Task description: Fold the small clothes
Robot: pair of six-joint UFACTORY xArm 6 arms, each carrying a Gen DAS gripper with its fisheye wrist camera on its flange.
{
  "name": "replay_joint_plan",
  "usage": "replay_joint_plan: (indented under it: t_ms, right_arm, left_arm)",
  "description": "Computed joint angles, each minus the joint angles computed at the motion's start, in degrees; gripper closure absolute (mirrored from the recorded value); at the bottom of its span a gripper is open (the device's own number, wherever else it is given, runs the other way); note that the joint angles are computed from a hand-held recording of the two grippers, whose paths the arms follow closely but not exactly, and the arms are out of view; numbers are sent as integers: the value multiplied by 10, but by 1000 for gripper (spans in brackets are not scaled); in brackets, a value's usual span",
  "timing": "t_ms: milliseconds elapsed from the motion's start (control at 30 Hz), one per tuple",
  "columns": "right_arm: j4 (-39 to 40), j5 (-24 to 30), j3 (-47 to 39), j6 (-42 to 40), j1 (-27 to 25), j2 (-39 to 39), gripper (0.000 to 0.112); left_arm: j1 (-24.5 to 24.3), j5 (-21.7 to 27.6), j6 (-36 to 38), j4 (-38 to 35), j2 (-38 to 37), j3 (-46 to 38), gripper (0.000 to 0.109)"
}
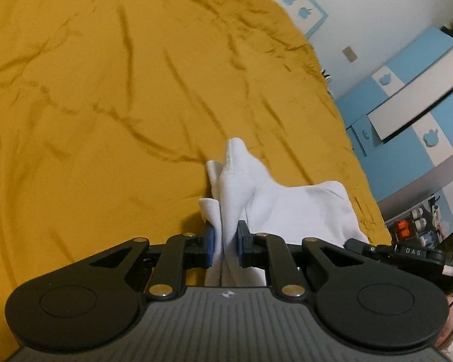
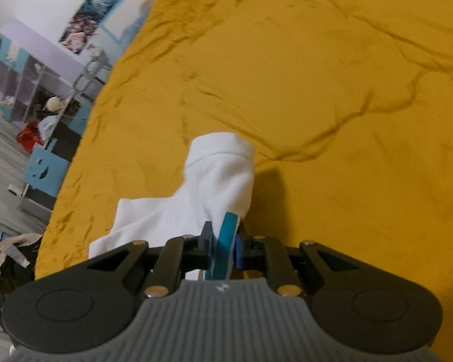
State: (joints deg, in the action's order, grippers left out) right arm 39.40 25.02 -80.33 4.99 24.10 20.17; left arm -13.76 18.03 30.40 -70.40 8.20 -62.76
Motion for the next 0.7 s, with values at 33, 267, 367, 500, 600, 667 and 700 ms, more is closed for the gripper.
replay_joint_plan:
  t_ms: [33,267,367,500,600,667,700]
  right_arm:
    - [7,0,0,-4,-1,4,103]
    - [-32,-13,29,28,-3,-13,97]
    - [-111,-17,41,86,-4,-36,92]
    - [-253,-17,88,180,-8,-96,92]
    - [-265,-18,129,165,-4,-149,92]
    - [-276,-9,153,152,3,-184,92]
    - [-287,-4,162,150,10,-199,92]
  left_arm:
    - [5,8,7,-11,2,1,92]
    - [18,-4,19,-46,-16,23,90]
    - [19,-24,-34,10,-35,43,91]
    - [12,-65,-79,76,-79,88,92]
    - [-4,-80,-39,46,-124,113,92]
    - [-18,-87,-51,73,-149,126,92]
    - [-25,-86,-63,99,-162,133,92]
